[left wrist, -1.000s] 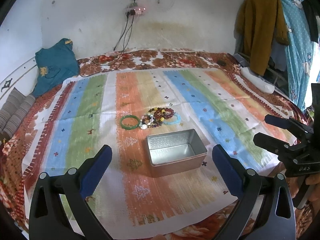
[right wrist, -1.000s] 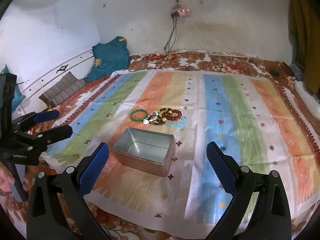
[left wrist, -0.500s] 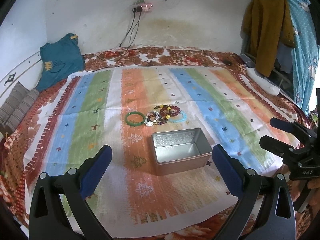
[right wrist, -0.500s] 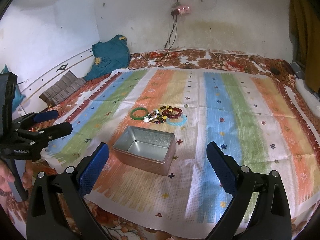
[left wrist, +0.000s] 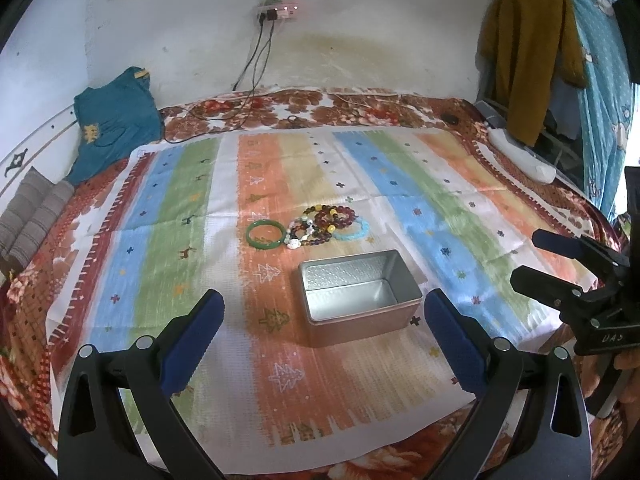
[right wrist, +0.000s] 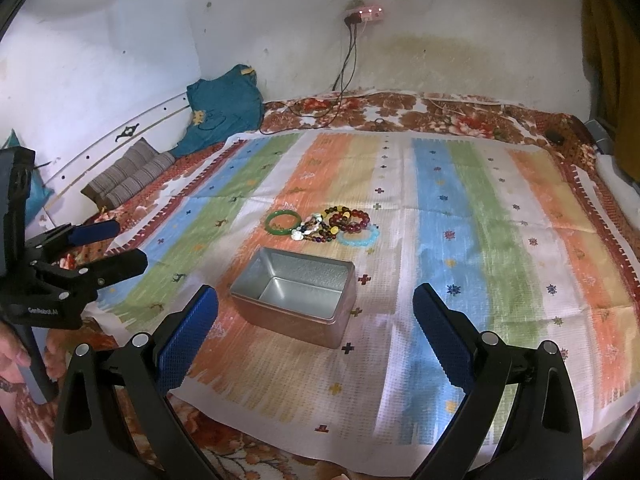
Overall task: Organize jewelry
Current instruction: 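Move both grippers toward the bracelets beside the silver tin, then lower left gripper to the green bangle while right gripper nears the red bracelet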
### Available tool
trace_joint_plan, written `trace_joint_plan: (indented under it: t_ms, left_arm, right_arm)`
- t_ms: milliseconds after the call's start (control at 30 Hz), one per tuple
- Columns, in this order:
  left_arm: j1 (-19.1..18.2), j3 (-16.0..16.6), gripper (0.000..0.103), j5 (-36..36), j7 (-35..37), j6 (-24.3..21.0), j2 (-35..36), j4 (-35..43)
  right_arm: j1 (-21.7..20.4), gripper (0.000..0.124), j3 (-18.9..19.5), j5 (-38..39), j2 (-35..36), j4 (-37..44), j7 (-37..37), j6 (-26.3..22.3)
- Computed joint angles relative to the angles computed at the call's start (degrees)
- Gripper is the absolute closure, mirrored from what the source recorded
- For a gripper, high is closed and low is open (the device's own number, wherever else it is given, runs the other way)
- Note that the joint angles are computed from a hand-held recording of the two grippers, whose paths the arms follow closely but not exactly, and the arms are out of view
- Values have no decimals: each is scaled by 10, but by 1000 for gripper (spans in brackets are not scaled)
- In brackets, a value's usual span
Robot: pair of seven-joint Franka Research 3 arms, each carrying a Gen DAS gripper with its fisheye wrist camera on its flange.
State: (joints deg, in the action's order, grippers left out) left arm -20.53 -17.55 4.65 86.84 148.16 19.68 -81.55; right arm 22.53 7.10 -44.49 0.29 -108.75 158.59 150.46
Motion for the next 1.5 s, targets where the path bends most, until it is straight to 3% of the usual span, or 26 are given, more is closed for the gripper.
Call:
trace_joint_plan:
  t_ms: [333,567,1133,1500]
  left_arm:
    - [-8,11,5,19,-39,-9,1,2]
    - [-5,12,5,28,-40,-17,9,15]
    - [-40,41,5,92,-83,-107,80,142]
    - [-68,63,5,107,-86,-194,181,318]
  right_arm:
    - [-4,25,-6,40,6,4,-27,14]
    - [0,25,-9,48,16,21,-37,-6]
    - [5,25,-26,97,38,51,-90,-14]
    - [6,25,-42,138,73,99,-134,-23]
